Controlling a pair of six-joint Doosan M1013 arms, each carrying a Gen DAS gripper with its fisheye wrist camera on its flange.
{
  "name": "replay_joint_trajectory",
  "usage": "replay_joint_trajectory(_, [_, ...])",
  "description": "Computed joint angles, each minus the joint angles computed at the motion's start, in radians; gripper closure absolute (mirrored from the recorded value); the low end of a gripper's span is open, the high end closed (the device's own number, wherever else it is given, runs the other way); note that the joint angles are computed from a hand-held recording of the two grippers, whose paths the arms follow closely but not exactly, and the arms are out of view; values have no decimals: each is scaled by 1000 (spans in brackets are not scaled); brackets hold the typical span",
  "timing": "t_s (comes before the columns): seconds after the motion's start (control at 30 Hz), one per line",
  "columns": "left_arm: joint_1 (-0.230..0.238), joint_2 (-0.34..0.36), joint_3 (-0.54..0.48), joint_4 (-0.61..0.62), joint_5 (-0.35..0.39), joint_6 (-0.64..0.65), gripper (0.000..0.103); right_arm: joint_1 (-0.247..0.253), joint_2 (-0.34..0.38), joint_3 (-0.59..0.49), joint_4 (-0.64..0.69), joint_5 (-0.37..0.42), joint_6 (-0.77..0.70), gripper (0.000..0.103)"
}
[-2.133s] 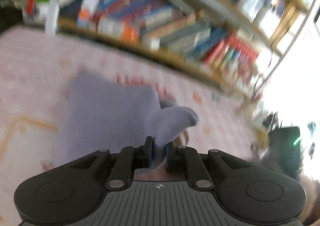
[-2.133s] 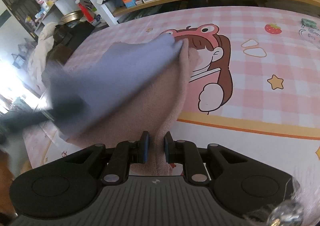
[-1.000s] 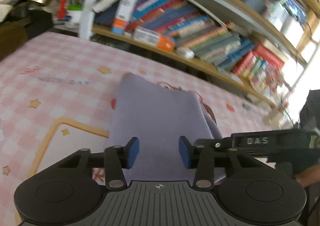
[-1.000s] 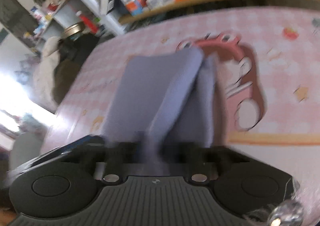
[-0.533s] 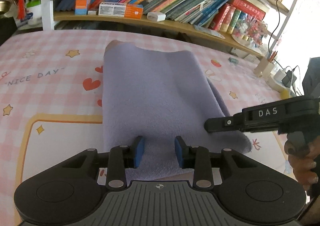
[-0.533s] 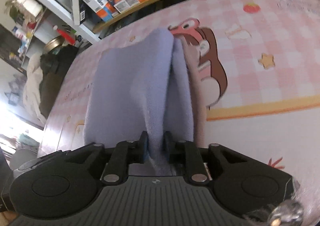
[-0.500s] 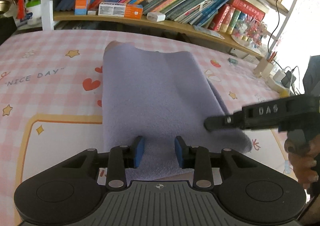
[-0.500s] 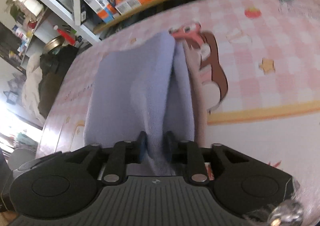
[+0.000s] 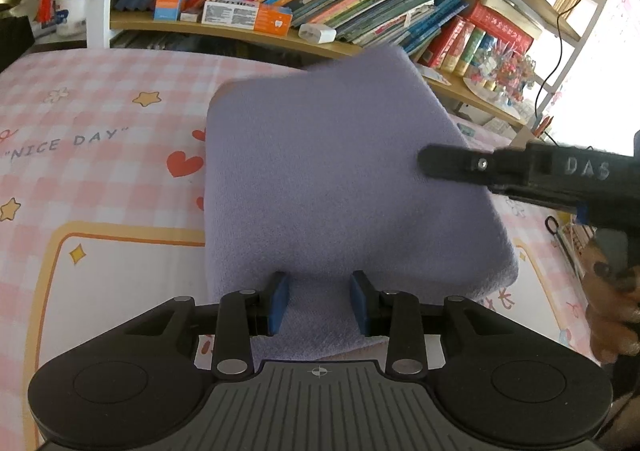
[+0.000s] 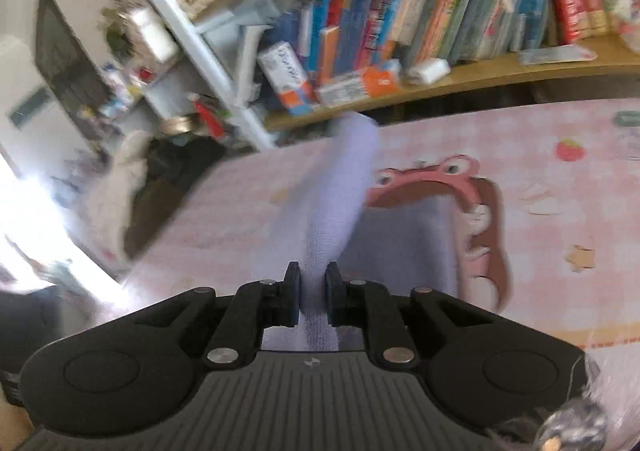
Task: Fold clothes
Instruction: 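Open both grippers and press the folded sweater flat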
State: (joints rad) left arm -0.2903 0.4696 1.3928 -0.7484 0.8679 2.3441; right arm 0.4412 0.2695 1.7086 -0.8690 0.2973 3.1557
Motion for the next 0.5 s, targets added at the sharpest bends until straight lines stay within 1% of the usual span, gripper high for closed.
replay_joint_trajectory(0.07, [-1, 1, -1, -4, 4, 4, 68, 0, 35, -53, 235, 153, -198, 92])
replay_joint_trajectory(0.1, [-2, 1, -1, 0, 3, 4, 68, -8, 52, -67, 320, 186, -253, 91])
replay_joint_trajectory(0.13, [-4, 1, -1, 6, 0, 3, 67, -13, 58, -68, 353, 181, -278, 91])
replay_joint_trajectory(0.23, [-5, -1, -1, 15, -5, 1, 67, 1, 63, -84, 305, 215, -306, 88])
replay_joint_trajectory(0.27, [-5, -3, 1, 13, -11, 3, 67, 3, 60, -84, 292, 219, -296, 78])
replay_joint_trajectory(0.3, [-6, -9, 7, 10, -25, 9, 67, 6, 56, -82, 279, 222, -284, 64])
replay_joint_trajectory(0.33, [-7, -17, 16, 3, -43, 24, 66, 7, 50, -78, 262, 217, -262, 61])
replay_joint_trajectory(0.37, [-7, -24, 25, -11, -63, 45, 60, 9, 37, -63, 223, 208, -217, 59])
replay_joint_trajectory(0.4, [-6, -32, 34, -29, -82, 68, 57, 12, 28, -56, 197, 206, -186, 55])
replay_joint_trajectory(0.43, [-5, -39, 42, -50, -100, 90, 52, 17, 23, -53, 171, 219, -157, 52])
replay_joint_trajectory(0.47, [-3, -45, 49, -74, -117, 111, 49, 23, 18, -52, 145, 233, -129, 46])
replay_joint_trajectory(0.5, [-3, -51, 56, -88, -133, 124, 48, 29, 13, -50, 121, 248, -102, 41])
